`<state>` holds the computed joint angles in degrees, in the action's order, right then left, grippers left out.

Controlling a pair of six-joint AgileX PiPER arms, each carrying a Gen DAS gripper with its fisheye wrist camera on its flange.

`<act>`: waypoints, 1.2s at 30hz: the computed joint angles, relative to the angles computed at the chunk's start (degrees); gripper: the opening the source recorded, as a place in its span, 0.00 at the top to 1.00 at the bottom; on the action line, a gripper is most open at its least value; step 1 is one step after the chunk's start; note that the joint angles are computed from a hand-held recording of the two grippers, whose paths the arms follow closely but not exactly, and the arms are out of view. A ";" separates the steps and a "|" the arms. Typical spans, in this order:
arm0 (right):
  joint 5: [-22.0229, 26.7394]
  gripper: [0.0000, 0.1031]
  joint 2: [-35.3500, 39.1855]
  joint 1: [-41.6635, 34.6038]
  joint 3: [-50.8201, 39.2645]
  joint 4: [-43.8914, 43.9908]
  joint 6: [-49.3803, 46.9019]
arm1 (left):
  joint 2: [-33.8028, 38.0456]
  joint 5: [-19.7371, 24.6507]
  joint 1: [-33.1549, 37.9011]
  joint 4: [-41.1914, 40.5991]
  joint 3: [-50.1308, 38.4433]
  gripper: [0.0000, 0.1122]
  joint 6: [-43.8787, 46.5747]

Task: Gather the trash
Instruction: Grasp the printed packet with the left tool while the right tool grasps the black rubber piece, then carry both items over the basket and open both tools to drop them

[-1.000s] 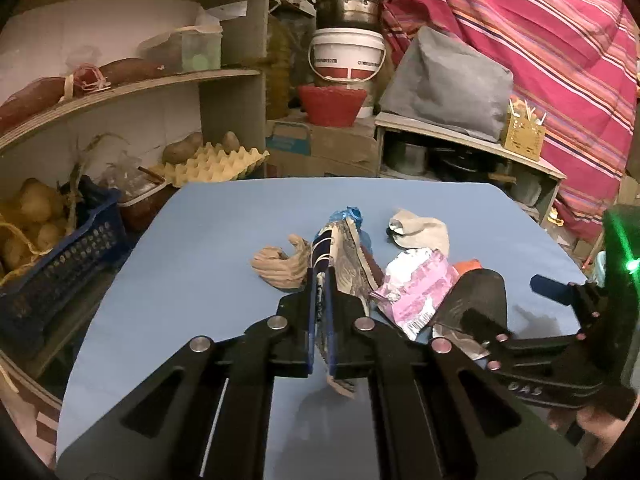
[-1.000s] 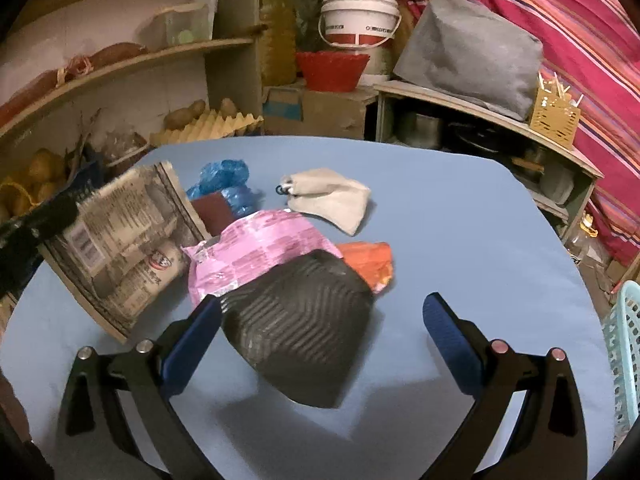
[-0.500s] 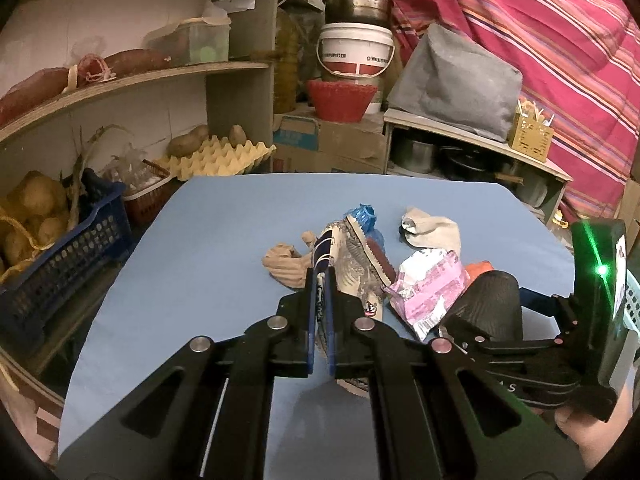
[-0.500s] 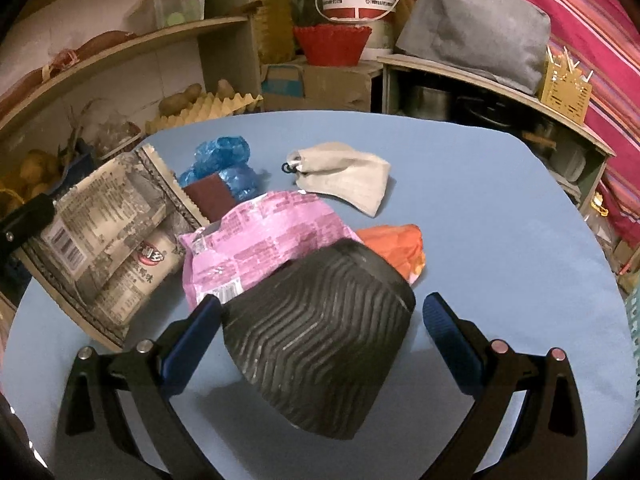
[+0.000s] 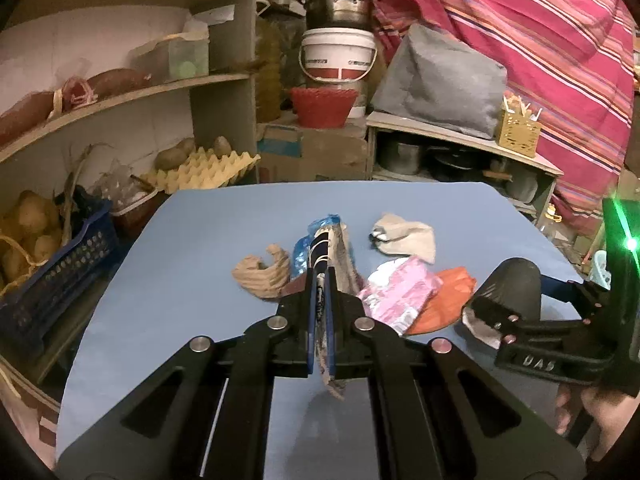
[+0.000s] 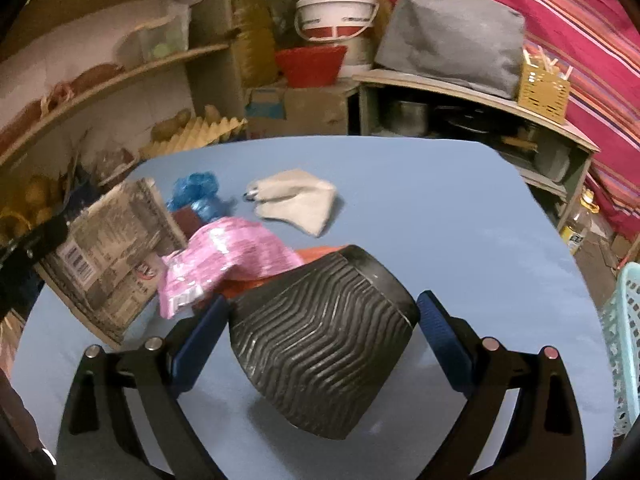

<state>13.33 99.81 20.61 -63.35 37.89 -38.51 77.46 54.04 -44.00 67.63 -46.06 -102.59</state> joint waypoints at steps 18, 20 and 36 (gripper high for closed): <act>9.68 0.10 -3.27 -22.74 -2.28 16.17 -19.93 | 13.98 5.34 -11.22 1.92 -21.53 0.98 4.66; 11.31 0.10 -3.03 -26.02 -3.31 17.26 -21.21 | 17.15 4.48 -11.54 1.36 -25.88 0.98 6.55; 21.25 0.10 8.36 -51.63 -20.66 16.14 -23.12 | 47.22 -0.13 -14.36 -10.86 -72.58 0.98 28.56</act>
<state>34.59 108.17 -31.03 -84.01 54.03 -61.64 124.68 53.90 -58.36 56.77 -118.64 -74.04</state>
